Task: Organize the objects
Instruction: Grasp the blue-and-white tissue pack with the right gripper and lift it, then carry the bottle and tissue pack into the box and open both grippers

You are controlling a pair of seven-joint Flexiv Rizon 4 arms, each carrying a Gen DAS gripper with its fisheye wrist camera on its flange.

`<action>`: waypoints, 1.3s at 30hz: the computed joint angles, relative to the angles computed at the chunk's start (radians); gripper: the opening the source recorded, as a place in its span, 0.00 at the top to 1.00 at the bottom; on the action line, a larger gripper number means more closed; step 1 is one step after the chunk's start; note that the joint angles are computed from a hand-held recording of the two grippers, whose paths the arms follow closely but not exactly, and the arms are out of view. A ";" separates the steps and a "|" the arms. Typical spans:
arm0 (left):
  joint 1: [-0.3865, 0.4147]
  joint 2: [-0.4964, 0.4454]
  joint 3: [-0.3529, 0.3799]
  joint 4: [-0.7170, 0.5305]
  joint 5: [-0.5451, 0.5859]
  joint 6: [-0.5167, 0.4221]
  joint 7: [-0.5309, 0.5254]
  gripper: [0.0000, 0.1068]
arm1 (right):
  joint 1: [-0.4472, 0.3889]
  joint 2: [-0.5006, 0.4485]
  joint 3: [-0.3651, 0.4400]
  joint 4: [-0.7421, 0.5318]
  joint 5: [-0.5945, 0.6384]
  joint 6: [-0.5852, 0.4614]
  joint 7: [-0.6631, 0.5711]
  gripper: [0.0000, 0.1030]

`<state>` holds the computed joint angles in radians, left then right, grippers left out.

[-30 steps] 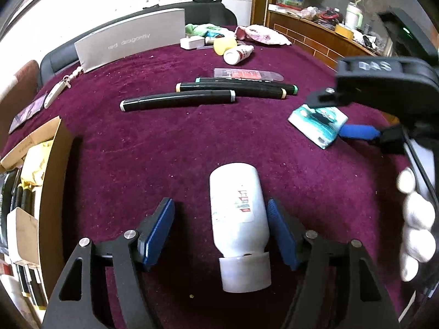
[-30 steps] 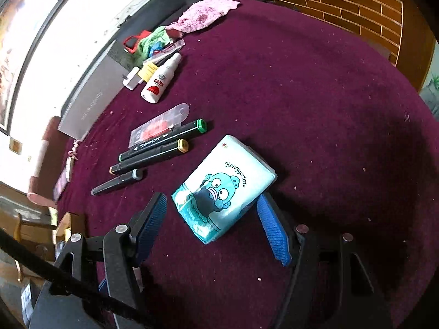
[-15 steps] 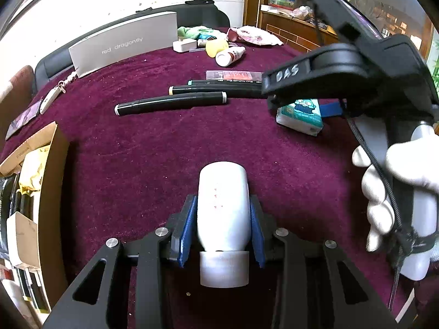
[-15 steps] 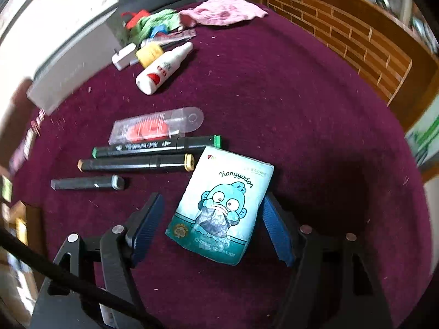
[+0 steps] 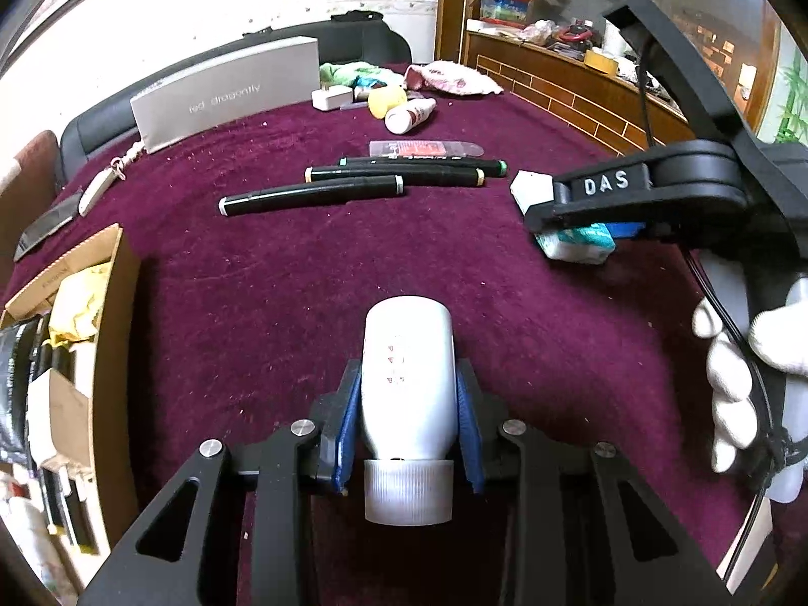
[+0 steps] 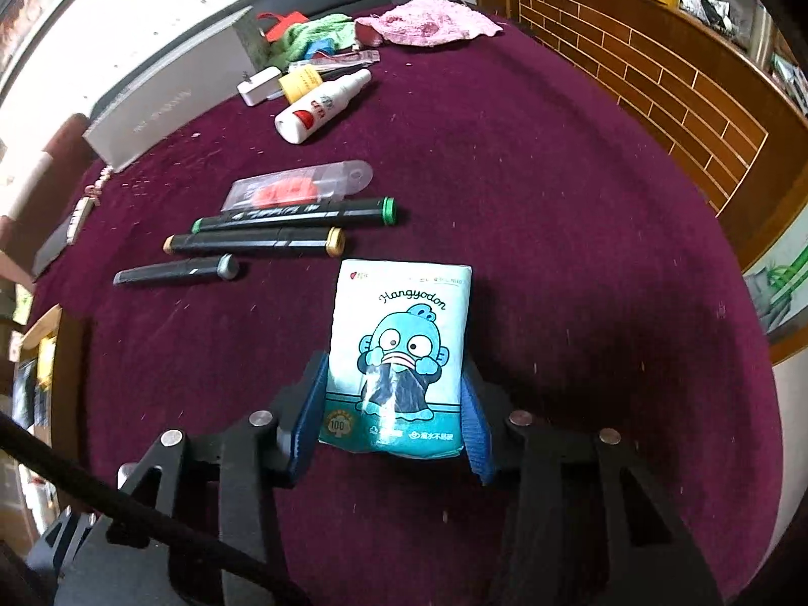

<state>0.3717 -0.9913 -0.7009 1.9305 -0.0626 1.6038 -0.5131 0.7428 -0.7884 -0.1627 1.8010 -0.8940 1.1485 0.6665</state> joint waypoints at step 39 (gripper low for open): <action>0.375 -0.045 -0.218 0.170 0.228 0.126 -0.096 0.73 | 0.064 0.013 0.081 -0.132 -0.247 -0.118 0.087 0.55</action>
